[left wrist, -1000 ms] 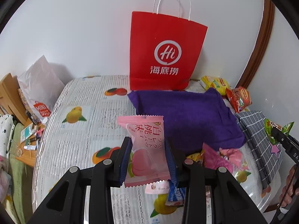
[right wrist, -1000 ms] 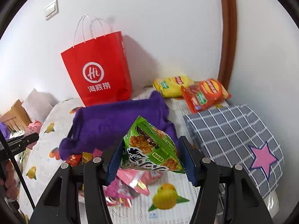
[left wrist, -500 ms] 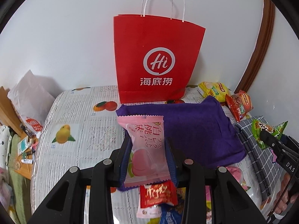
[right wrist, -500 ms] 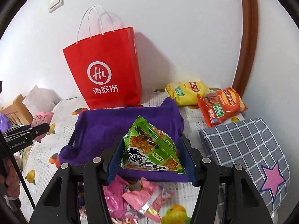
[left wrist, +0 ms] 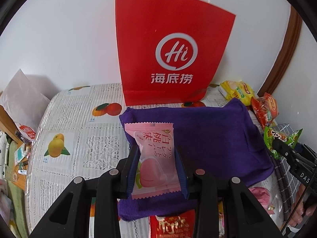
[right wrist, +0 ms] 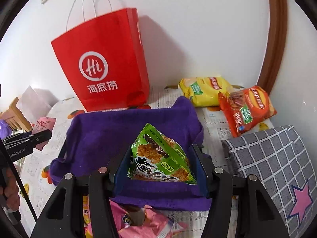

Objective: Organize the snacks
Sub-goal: 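Carry both packets onto the purple towel and open both tools to release them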

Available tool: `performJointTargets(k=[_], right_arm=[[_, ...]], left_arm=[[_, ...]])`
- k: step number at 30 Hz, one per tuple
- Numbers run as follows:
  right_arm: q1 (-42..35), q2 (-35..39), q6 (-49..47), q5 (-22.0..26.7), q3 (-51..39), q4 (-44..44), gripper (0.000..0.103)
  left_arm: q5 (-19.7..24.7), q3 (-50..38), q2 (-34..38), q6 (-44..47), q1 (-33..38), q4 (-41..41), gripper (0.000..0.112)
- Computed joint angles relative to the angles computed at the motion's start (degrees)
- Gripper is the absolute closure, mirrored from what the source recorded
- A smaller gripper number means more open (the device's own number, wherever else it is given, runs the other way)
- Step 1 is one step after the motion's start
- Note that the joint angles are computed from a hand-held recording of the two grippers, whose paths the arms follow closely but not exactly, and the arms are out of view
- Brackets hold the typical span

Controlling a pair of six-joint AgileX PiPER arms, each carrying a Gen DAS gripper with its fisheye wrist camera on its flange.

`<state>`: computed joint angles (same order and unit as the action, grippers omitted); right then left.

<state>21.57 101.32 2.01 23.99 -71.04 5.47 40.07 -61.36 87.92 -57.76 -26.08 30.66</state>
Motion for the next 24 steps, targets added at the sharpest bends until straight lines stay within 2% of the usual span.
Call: performJointTargets(k=[8,15,24], right_arm=[[-1.14,7.69,-6.15,2.28,-7.06,3.74,0.045],[-1.49,15.71,-8.39,7.45,-17.19,3.74,0.045],[-0.92,23.45,-7.18,13.16,-26.94,1.09,0.045]], left_arm=[[-3.68,-1.98,5.91,3.46,3.37,-2.53,0.078],[-5.62,-5.58,11.36,6.88,6.37,-6.16,0.078],[-3.98,-11.43,17.85,12.76,8.20,-11.38,0.078]])
